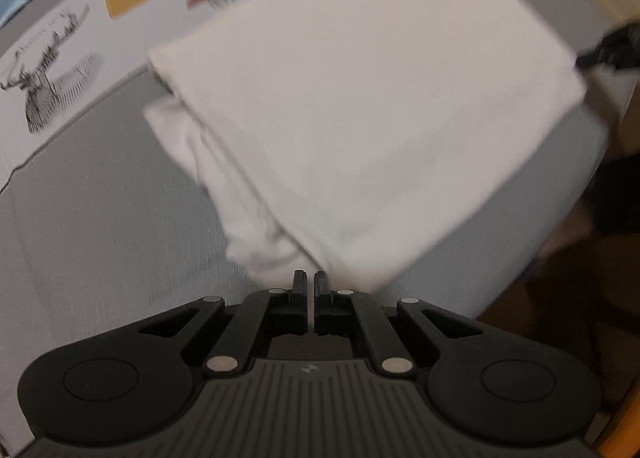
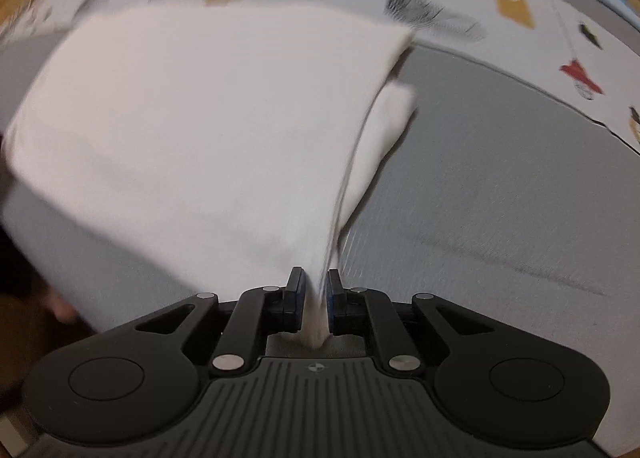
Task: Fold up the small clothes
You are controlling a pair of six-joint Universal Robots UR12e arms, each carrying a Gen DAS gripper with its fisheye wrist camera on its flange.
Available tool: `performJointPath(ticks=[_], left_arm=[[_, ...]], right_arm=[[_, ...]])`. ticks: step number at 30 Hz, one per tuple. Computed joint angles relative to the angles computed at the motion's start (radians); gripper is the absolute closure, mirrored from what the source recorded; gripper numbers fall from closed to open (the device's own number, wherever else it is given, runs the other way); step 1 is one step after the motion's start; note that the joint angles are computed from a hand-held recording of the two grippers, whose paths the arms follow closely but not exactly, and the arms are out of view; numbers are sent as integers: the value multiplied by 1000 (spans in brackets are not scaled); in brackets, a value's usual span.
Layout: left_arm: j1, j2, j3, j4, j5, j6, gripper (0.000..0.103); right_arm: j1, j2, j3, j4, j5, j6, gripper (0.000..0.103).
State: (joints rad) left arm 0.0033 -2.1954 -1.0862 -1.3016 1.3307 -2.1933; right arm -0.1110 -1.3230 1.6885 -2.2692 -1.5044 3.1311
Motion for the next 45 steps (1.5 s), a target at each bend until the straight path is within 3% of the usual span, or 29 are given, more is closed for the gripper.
performJointPath(ticks=[1,4,6,9,11,13,16,19,22,25,27,29,31,33,39,45], left_arm=[[3,1,0,5,-17,-8,100],[0,-13,20,0,-40,-19,99],[-3,-12,9,2,-31,-6,91],[-33,-13,-25,47,105,40,72],[-37,-9,-38,71,139,58,67],[-30,-6,-31,82,108,9,67],[-7,15,-43,174,9,-91,67],[10,44,-67,334,-47,-242,56],[19,76,-93,468,-78,-406,42],[39,104,-119,511,-151,-509,40],[46,116,-155,570,-151,-568,40],[42,114,-145,519,-93,-593,40],[39,114,-138,509,-39,-632,40],[47,115,-138,520,-47,-644,40],[51,95,-109,490,-19,-652,40],[65,68,-87,488,-14,-659,40]], right_arm=[[0,3,-1,6,-12,5,89],[17,24,-21,77,-60,-46,72],[27,28,-25,84,-90,-80,67],[25,24,-32,72,-95,-25,67],[31,14,-26,26,-132,8,67],[45,2,-13,-49,-201,51,66],[81,-7,4,-214,-322,101,62],[110,-17,20,-378,-371,152,54],[125,-5,17,-484,-362,184,54],[158,24,-8,-536,-351,217,54],[181,49,-26,-558,-335,230,54],[206,67,-36,-572,-324,228,55],[225,88,-54,-577,-307,213,63],[246,102,-75,-562,-281,203,99],[293,157,-143,-515,-204,166,101],[326,215,-200,-513,-94,43,100]])
